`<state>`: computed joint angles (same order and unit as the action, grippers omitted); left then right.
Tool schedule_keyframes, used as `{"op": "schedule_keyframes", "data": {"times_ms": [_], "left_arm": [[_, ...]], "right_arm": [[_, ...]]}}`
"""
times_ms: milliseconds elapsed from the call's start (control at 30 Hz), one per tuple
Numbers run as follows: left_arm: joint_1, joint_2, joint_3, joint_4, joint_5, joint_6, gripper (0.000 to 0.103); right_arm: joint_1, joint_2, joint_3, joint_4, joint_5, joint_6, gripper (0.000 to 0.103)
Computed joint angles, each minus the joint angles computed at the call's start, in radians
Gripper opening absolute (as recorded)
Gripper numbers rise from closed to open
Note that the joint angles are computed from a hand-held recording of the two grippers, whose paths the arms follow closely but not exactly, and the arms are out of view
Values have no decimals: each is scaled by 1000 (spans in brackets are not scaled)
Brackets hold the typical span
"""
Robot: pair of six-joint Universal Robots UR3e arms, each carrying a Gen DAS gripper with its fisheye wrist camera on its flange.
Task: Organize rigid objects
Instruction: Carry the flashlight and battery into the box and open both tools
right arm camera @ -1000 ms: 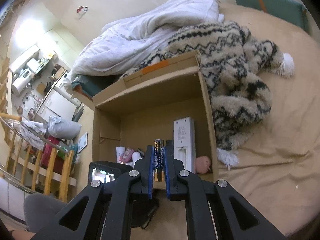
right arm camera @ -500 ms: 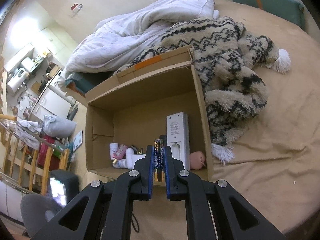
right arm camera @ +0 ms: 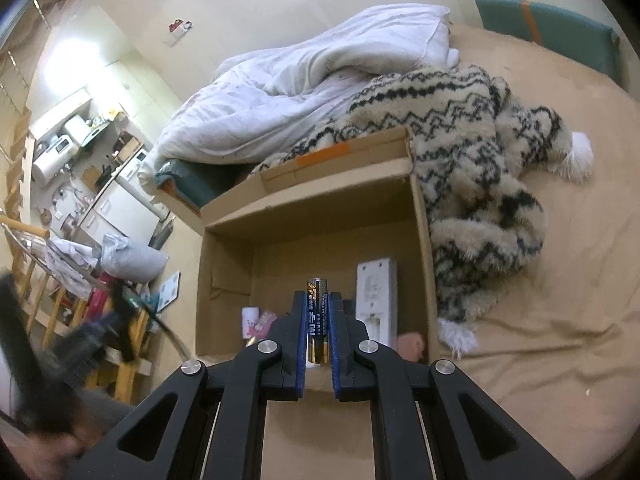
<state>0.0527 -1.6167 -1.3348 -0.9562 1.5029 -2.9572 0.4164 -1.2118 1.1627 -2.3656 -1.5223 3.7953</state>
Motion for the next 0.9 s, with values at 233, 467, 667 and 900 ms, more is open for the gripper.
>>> {"op": "schedule_keyframes", "data": {"times_ms": [233,467,667,900], "left_arm": [[-29,-233,430,-86,-5,-58,17],[-83,-377,418,-96,19,-66,17],[-128,-430,282,-77,49,-38,17],[-131,-494,321,-177,37,-40,17]], "right_arm": [[-37,31,-37,14,12,5,11],[-40,152,-207,161,4,-25,11],[-40,279,-381,334,23,-41,11],[-28,344,-450,432,55,-49,11]]}}
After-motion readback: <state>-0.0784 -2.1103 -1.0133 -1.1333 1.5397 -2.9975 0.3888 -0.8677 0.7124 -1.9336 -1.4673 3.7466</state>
